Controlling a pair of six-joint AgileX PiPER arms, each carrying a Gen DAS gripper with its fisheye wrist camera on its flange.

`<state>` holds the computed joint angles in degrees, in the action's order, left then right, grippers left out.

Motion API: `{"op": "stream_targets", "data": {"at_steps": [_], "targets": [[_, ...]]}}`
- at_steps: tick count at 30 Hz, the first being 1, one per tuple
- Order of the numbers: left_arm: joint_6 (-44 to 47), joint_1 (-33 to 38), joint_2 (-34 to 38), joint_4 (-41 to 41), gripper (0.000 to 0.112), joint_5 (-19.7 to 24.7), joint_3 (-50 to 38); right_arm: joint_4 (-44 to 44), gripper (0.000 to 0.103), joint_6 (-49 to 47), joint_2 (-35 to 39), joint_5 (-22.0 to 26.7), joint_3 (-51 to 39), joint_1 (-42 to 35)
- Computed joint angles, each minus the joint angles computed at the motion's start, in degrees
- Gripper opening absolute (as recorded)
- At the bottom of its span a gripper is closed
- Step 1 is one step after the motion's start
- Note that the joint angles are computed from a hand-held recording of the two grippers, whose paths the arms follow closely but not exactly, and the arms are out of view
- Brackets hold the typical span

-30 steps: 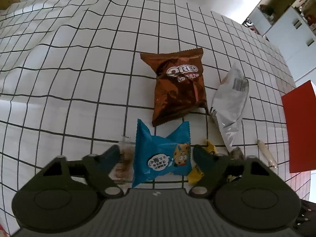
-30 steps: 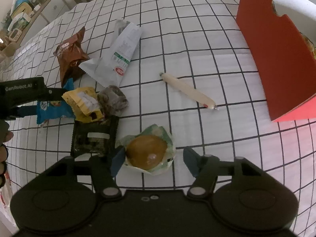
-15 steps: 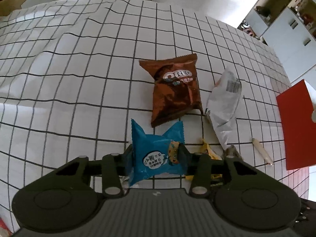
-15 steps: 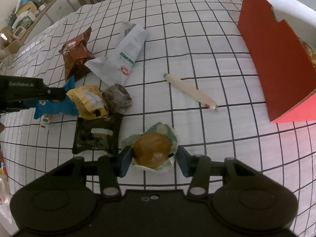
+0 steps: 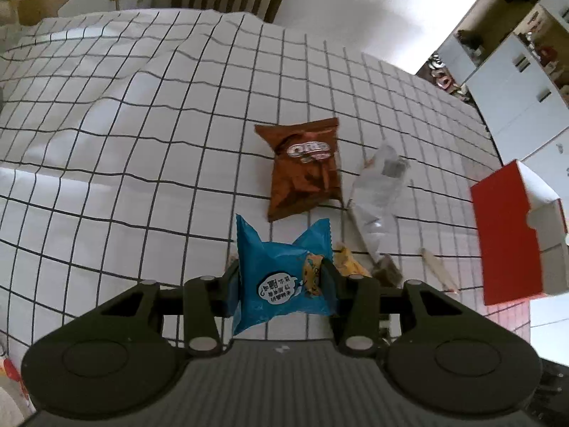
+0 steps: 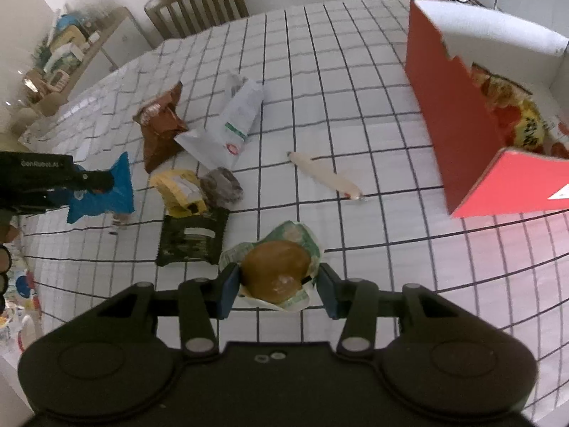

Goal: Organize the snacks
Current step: 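Grasp the blue cookie packet with left tool while right tool grasps the wrapped bun, then carry the blue packet and wrapped bun over the red box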

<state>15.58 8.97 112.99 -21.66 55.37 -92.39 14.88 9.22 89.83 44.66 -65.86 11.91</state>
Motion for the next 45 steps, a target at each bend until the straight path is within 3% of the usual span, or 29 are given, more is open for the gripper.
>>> {"op": "stream_targets", "data": {"at_steps": [11,24,36,45], "targets": [[-0.32,-3.39,-8.7,-1.9,0.044,1.87,4.73,3.74,0.046,-10.37,-7.72,6.65,-1.81,-7.17],[-9.35,-16.81,-11.19,0.33,0.044,3.51,0.99,8.45,0.046,-24.76,-8.44,13.82,-7.49,-20.9],[-21.29,-33.39,-2.63,7.02,0.044,5.36,-13.21,13.25,0.046,-37.72,-2.19,18.26,-14.72,-36.22],[-29.56,-42.06,11.27,12.35,0.044,12.59,-34.76,13.64,0.046,-42.6,6.27,18.23,-21.54,-43.56]]}}
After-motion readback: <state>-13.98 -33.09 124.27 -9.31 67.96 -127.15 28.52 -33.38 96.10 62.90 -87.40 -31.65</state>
